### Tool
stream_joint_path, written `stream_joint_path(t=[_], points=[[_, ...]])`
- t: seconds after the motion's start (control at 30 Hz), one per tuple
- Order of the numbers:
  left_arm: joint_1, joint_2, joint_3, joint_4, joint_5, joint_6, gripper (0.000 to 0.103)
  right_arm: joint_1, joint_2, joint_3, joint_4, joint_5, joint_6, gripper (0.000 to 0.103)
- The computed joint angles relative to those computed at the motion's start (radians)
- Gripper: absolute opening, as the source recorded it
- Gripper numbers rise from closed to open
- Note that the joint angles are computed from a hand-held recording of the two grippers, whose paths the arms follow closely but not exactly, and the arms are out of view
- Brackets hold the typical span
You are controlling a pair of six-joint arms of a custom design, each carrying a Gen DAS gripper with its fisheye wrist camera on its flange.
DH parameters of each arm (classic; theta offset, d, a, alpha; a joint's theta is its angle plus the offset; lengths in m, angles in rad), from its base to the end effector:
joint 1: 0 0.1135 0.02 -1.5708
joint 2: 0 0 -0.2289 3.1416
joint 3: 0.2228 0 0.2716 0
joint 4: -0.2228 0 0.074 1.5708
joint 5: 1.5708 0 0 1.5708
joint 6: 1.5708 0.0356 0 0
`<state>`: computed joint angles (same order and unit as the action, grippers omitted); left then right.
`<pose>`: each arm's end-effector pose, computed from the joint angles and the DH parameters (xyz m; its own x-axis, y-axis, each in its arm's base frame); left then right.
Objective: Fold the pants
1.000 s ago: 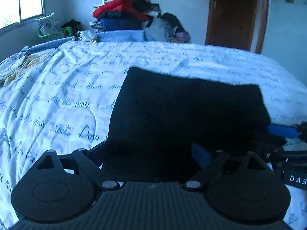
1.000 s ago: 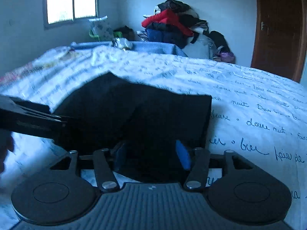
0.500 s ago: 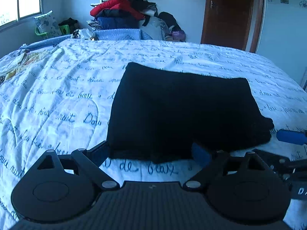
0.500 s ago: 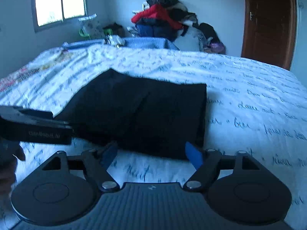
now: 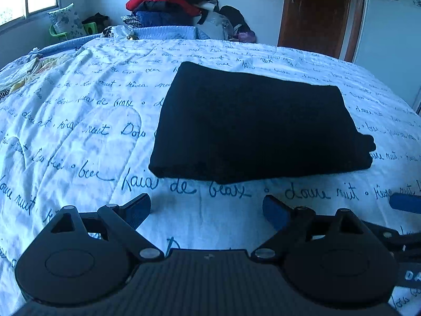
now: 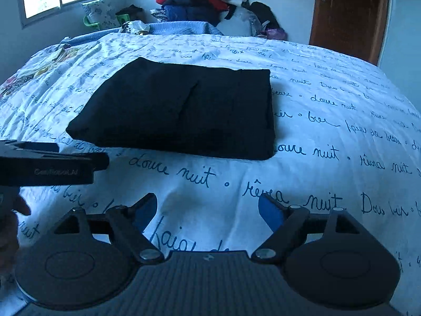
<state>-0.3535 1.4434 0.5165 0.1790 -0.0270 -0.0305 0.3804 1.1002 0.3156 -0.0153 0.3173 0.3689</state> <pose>0.2614 -0.0954 0.0902 -0.6477 0.2065 -0.7333 0.3079 0.9514 -0.0040 0.2095 0.0718 0.0955 -0.6756 0.0988 -0.7306 0.0994 0.9941 0.0425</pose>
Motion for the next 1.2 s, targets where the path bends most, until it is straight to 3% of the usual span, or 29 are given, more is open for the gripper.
stream_joint_path(t=[0.27,0.53,1.2], points=[[0.001,-0.001,-0.038,0.043,-0.001,-0.002,0.095,0.01,0.094,-0.008,0.106,0.048,0.045,0.087],[0.01,-0.014,-0.056,0.052,0.002,0.001,0.096,0.034,0.128,-0.002,0.134,0.077,0.081,0.093],[0.024,-0.029,-0.132,0.143,-0.047,-0.007,0.103,0.071,0.235,-0.005,0.258,0.134,0.065,0.103]])
